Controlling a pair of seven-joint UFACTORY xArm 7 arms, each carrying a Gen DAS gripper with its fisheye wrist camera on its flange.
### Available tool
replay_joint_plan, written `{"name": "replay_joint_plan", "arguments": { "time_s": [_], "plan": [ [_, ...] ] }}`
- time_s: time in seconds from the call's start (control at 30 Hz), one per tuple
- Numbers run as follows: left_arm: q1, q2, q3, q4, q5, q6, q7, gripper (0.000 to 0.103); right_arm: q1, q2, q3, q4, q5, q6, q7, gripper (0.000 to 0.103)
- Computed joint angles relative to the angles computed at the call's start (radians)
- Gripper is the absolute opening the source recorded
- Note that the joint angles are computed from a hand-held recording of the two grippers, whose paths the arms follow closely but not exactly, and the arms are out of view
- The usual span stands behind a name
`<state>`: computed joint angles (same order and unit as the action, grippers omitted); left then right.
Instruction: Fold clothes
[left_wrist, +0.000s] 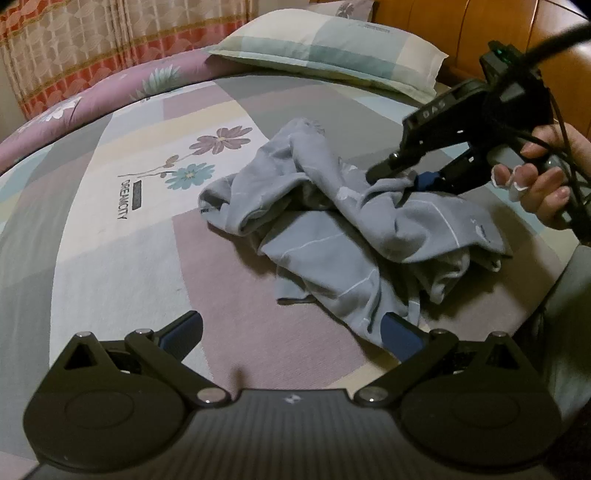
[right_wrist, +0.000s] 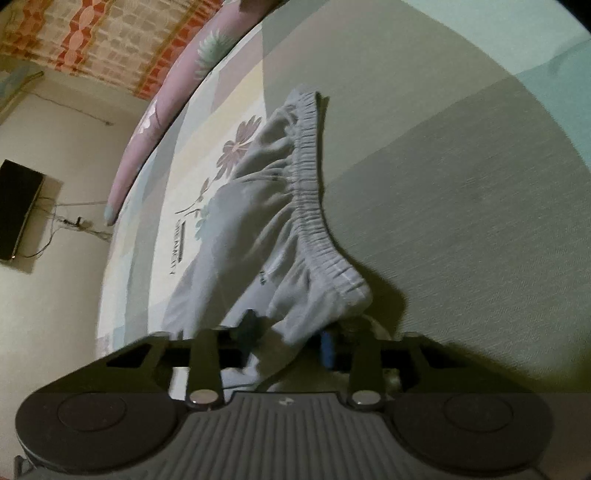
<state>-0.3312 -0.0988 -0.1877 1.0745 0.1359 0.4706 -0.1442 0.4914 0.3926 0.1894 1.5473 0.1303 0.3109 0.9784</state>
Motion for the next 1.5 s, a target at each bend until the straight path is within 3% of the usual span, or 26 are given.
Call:
{"name": "replay_joint_plan", "arguments": {
  "time_s": [0.1,0.27,0.53,0.8,1.0,1.1,1.27,1.33,1.5],
  "plan": [
    [0.000,0.001,0.001,0.001,-0.001,0.004,0.001,0.102,0.043,-0.022,-0.057,-0.016,-0.080,0.010,0.055,0.011],
    [-0.001,0.007,-0.001,0.010,0.006,0.009,-0.002,0.102,0.100,-0.081,-0.138,-0.030,-0.295,0.124,0.164,0.008],
    [-0.008,0.013,-0.002,0.018,0.000,0.006,0.011,0.102,0.073,-0.182,-0.118,-0.063,-0.531,0.371,0.255,0.005],
    [-0.014,0.028,-0.004,0.039,0.006,0.023,0.014,0.102,-0.014,-0.317,-0.048,-0.233,-0.543,0.440,0.335,0.004],
    [-0.017,0.032,-0.004,0.046,0.009,0.026,0.016,0.102,-0.036,-0.391,0.000,-0.285,-0.603,0.566,0.425,0.004],
    [-0.020,0.038,-0.005,0.052,0.014,0.032,0.019,0.102,-0.046,-0.416,0.020,-0.301,-0.590,0.638,0.419,0.005],
    [-0.024,0.051,-0.003,0.069,0.006,0.035,0.040,0.102,-0.083,-0.502,0.029,-0.397,-0.571,0.522,0.378,0.016],
    [-0.025,0.057,-0.002,0.078,0.005,0.039,0.042,0.102,-0.105,-0.520,0.039,-0.404,-0.621,0.477,0.363,0.019],
    [-0.027,0.077,-0.002,0.108,0.021,0.057,0.033,0.102,-0.157,-0.437,-0.009,-0.367,-0.552,0.189,0.098,0.021]
  ]
}}
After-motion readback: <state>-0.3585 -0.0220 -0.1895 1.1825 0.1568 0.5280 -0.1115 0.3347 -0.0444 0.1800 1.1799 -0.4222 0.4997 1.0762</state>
